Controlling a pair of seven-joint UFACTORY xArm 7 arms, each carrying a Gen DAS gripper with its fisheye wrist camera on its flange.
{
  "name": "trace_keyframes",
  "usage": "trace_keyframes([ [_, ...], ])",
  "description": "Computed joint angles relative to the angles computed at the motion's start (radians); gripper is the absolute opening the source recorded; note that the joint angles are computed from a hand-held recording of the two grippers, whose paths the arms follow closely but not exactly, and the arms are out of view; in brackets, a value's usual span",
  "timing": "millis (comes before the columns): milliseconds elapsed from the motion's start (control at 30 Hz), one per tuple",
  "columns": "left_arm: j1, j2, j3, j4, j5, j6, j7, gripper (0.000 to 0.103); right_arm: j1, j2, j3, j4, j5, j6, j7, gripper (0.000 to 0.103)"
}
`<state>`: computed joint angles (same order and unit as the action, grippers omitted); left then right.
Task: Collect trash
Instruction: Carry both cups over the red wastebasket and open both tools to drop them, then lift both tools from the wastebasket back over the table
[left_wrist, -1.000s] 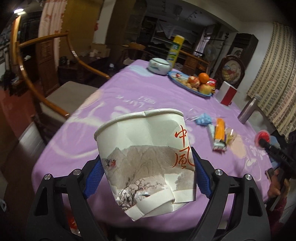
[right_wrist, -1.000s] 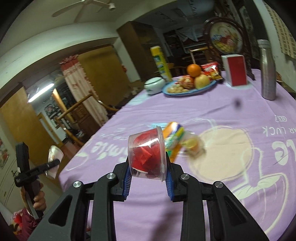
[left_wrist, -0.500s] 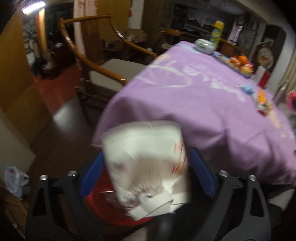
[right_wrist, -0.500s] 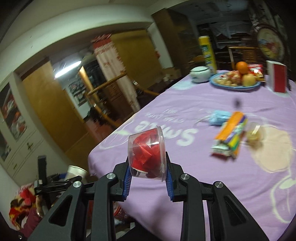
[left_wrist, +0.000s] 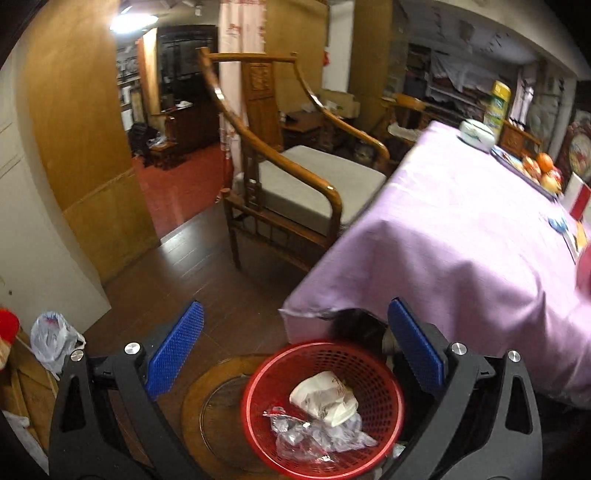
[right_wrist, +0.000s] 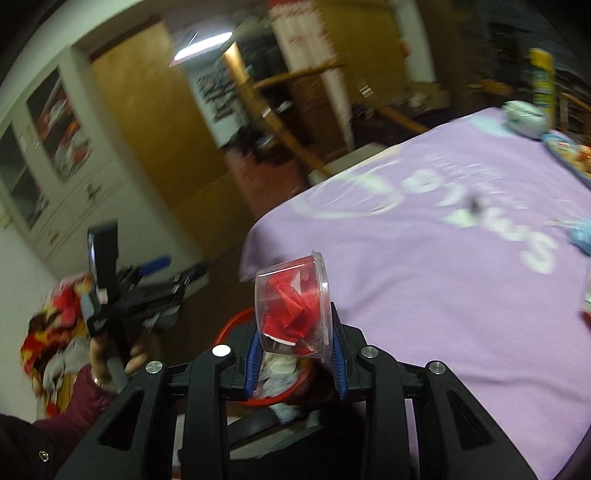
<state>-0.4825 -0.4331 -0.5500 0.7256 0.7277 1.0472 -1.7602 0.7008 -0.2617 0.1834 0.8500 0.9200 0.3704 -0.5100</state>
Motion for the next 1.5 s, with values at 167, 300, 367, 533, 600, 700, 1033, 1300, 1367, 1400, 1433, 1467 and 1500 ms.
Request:
trace_keyframes([
  [167,0.000,-0.077,-0.015,-0.064,-0.030,0.072,-0.072,0.096,0.013,0.157,0.062,0.157,-0.054,0.089,0.012,0.031],
  [300,-0.004,-0.148,-0.022,-0.122,-0.061,0.100,-0.096,0.096,0.008,0.247,0.121,0.258,-0.094,0.138,0.012,0.032],
  [367,0.003,-0.167,-0.037,-0.136,-0.064,0.113,-0.108,0.096,0.004,0.293,0.142,0.306,-0.127,0.154,0.019,0.036],
  [533,0.013,-0.174,-0.067,-0.150,-0.032,0.125,-0.118,0.096,-0.015,0.296,0.161,0.297,-0.165,0.140,0.063,0.053],
  [600,0.009,-0.189,-0.070,-0.172,0.003,0.073,-0.131,0.096,-0.026,0.292,0.159,0.292,-0.156,0.141,0.074,0.053],
  [700,0.016,-0.181,-0.067,-0.164,0.025,0.020,-0.124,0.096,-0.037,0.258,0.153,0.254,-0.146,0.110,0.066,0.053],
  [1033,0.077,-0.069,-0.100,-0.030,0.107,-0.118,-0.099,0.096,-0.040,0.049,0.053,0.042,-0.054,-0.059,0.040,0.067],
  [1300,0.069,0.130,-0.074,0.133,0.239,-0.288,-0.115,0.096,-0.020,-0.243,-0.115,-0.241,-0.041,-0.201,0.066,0.082],
  [1367,0.054,0.220,-0.071,0.212,0.285,-0.296,-0.096,0.096,-0.051,-0.322,-0.149,-0.314,-0.067,-0.221,0.096,0.084],
  [1400,0.044,0.267,-0.069,0.255,0.305,-0.294,-0.081,0.096,-0.065,-0.348,-0.161,-0.340,-0.084,-0.228,0.109,0.085],
  [1433,0.033,0.331,-0.071,0.314,0.330,-0.285,-0.058,0.096,-0.104,-0.383,-0.167,-0.377,-0.109,-0.237,0.129,0.086],
  [1467,0.019,0.373,-0.066,0.354,0.345,-0.276,-0.042,0.096,-0.126,-0.401,-0.172,-0.397,-0.129,-0.243,0.144,0.087],
  [1500,0.003,0.437,-0.063,0.416,0.367,-0.264,-0.013,0.096,-0.151,-0.420,-0.175,-0.422,-0.148,-0.250,0.160,0.087],
])
